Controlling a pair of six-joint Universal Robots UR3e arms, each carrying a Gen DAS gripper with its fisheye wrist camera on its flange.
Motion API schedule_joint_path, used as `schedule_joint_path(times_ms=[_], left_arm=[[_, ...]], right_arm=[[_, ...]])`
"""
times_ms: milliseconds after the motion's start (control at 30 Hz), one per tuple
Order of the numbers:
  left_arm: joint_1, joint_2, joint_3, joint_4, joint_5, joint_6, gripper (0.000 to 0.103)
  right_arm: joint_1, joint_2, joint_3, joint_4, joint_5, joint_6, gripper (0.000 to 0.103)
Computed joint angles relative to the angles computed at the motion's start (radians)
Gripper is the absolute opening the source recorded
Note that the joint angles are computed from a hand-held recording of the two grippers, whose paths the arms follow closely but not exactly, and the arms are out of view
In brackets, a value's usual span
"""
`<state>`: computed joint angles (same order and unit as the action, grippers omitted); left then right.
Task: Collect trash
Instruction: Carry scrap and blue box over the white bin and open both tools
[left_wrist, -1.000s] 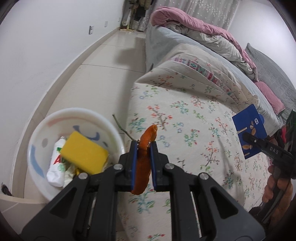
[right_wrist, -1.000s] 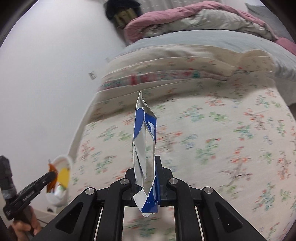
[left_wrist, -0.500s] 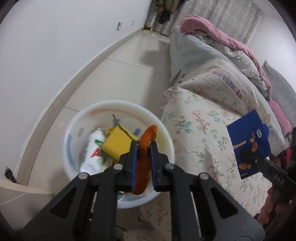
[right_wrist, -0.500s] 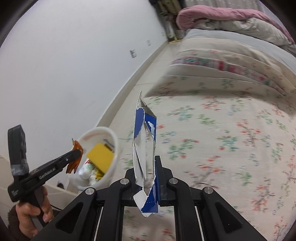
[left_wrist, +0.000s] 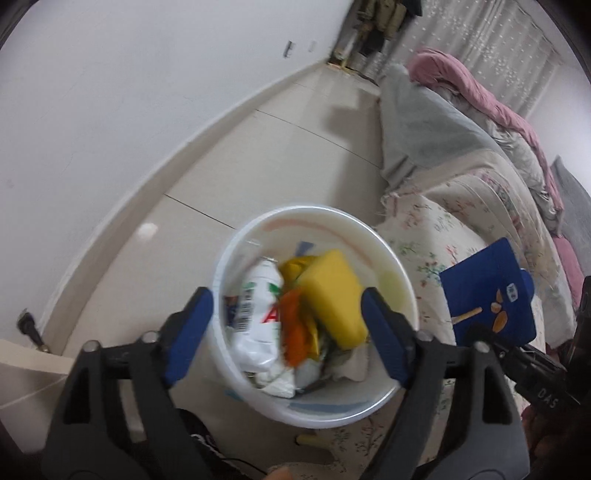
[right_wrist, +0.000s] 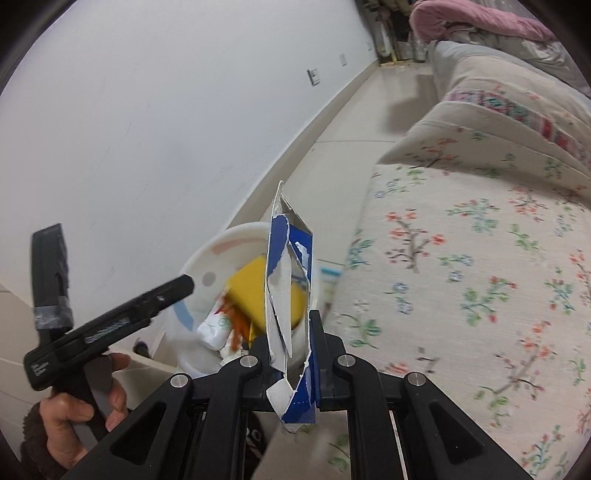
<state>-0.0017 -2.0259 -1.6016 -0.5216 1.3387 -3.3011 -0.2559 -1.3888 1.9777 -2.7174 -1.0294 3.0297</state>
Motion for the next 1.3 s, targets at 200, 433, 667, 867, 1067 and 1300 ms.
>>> schedule_joint_path(times_ms=[200, 433, 667, 867, 1067, 1300], left_arm=[[0.005, 0.060, -0.016, -0.106, 0.109, 0.022, 0.089], [0.035, 0.115, -0.052, -0.125, 0.167, 0.026, 0.097], [0.048, 0.114, -0.051, -0.125, 0.164, 0.016, 0.099], [0.039, 0.120, -0.050, -0.127, 0.162, 0.014, 0.099], [-0.007, 0.122, -0.042, -0.146, 0.174, 0.040, 0.100], [-0.072, 0.153, -0.046, -0.163, 0.172, 0.061, 0.102]], right_arm=[[0.077, 0.113, -0.130, 0.023, -0.040, 0.017, 0.012], [0.147, 0.217, -0.256, 0.062, -0.051, 0.010, 0.015], [0.139, 0.296, -0.301, 0.016, 0.009, 0.047, 0.043], [0.124, 0.234, -0.230, -0.074, -0.044, 0.092, 0.077], [0.081, 0.119, -0.144, -0.072, -0.093, 0.102, 0.077], [0.013, -0.113, 0.017, -0.007, -0.221, 0.092, 0.085]])
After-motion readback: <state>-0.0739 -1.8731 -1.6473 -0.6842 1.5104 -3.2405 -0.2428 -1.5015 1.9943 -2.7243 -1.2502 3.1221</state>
